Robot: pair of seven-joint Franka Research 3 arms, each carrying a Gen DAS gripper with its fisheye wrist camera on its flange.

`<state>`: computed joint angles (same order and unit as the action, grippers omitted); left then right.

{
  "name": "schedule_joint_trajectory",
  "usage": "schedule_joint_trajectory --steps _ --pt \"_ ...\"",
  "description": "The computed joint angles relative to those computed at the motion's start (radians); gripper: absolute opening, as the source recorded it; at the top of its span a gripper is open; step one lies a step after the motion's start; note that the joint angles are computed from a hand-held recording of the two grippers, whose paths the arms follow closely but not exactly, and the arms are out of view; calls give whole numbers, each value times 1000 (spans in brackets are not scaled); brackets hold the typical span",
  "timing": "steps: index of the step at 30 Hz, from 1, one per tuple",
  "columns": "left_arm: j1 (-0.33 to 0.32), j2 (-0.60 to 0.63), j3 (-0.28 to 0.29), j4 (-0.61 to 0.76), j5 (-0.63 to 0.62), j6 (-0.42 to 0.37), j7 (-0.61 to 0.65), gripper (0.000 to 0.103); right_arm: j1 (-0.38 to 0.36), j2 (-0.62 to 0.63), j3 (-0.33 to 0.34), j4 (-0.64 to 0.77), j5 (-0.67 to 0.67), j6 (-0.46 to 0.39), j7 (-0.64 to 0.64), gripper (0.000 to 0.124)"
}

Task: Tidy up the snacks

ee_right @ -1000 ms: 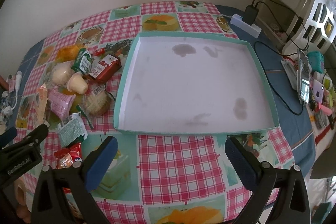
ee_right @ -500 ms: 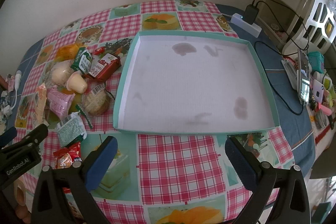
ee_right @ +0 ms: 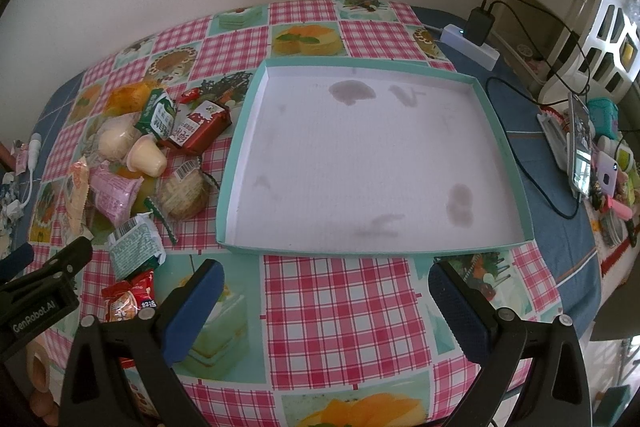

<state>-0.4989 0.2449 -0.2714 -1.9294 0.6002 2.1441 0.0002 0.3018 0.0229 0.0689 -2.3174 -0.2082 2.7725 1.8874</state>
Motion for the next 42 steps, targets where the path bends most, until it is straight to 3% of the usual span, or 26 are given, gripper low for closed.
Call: schedule_joint_trajectory --steps 29,39,42 --pt "4 9 0 6 -26 2 26 103 6 7 2 9 46 -7 -49 103" --pt "57 -43 1 -104 -157 81 -15 103 40 48 45 51 327 -65 -314 103" --pt "70 -70 2 -153 -178 110 -41 103 63 68 53 69 351 -90 -349 103"
